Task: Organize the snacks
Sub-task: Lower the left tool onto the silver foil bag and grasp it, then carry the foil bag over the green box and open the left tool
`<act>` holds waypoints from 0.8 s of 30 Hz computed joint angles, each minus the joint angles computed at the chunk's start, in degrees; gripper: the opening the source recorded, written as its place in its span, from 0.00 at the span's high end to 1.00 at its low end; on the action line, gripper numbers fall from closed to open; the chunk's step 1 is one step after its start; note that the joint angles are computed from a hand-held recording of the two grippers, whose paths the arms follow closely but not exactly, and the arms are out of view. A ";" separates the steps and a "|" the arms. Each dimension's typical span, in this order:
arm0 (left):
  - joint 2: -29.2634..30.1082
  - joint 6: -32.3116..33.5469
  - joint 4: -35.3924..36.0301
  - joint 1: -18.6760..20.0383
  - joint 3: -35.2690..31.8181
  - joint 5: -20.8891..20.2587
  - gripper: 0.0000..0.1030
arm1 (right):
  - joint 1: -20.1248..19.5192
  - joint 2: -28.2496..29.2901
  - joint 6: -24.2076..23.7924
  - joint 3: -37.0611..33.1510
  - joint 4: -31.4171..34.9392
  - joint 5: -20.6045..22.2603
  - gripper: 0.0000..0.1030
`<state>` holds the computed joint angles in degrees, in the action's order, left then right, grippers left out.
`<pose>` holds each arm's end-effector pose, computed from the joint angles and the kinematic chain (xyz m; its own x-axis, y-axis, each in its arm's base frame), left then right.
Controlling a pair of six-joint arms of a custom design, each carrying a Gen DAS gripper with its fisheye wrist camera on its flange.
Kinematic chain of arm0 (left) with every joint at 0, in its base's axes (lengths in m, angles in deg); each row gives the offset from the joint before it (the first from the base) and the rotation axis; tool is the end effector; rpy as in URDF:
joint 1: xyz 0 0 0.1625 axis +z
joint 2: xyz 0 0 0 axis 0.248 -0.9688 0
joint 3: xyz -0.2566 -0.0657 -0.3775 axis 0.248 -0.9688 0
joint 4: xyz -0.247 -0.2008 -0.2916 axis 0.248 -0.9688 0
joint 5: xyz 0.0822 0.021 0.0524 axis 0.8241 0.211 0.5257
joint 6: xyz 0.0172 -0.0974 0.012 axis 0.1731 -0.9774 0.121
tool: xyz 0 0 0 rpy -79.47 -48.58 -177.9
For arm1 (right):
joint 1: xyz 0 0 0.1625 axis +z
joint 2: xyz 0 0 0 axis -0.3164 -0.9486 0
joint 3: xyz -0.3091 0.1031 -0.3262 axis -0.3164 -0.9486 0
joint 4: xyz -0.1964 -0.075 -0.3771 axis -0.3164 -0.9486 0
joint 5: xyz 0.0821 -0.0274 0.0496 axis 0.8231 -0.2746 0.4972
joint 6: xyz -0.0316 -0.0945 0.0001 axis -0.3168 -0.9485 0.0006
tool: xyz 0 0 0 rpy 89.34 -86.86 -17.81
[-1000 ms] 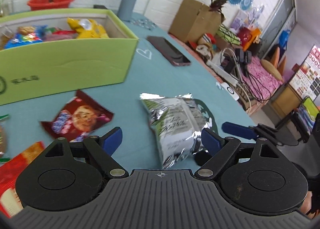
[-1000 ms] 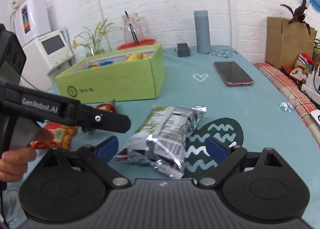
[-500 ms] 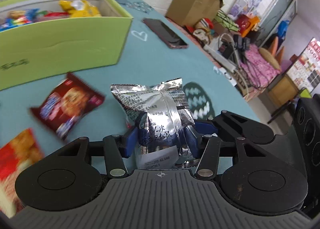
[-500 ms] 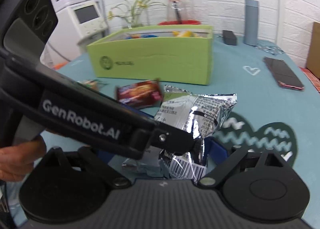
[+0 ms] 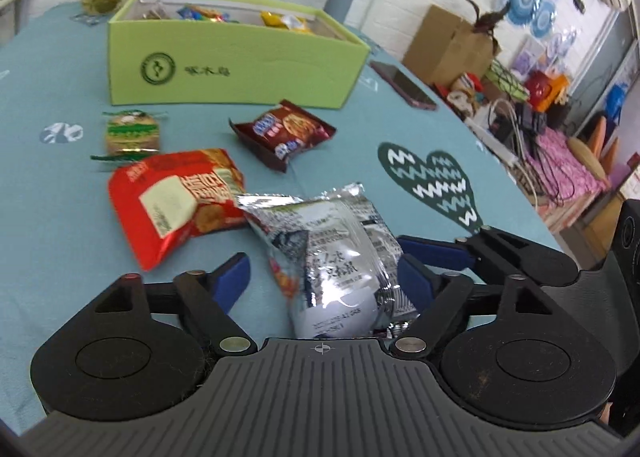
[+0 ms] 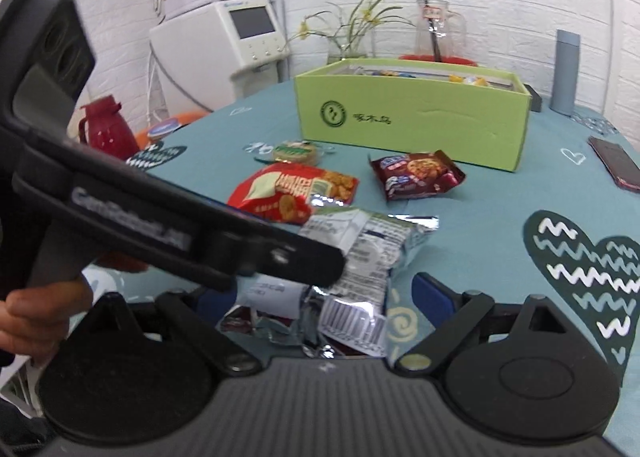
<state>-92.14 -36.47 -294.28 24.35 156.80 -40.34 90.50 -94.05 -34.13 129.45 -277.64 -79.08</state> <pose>-0.1448 -0.3715 0.0149 -0.8994 0.1307 -0.4170 0.3688 0.7391 -0.5637 0.0359 -0.3828 0.0799 -0.6154 -0.6593 0.4319 -0.7880 0.5027 -0.3555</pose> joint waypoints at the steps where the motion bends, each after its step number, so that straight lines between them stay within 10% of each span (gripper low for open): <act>1: -0.16 0.01 -0.39 0.59 0.01 -0.80 0.32 | 0.10 0.08 0.62 -0.36 0.41 -0.39 0.10; 8: -0.41 3.24 -1.15 4.61 -2.05 -8.64 0.71 | 1.39 1.02 -0.30 -1.93 2.19 -0.80 0.21; 14: -4.41 10.71 0.42 4.03 -5.72 -6.79 0.70 | 5.64 -2.13 0.68 -6.25 4.68 1.49 0.19; 24: -7.55 27.79 15.75 14.13 -28.36 -5.28 0.70 | 17.64 2.90 3.72 -33.06 22.40 -6.68 0.18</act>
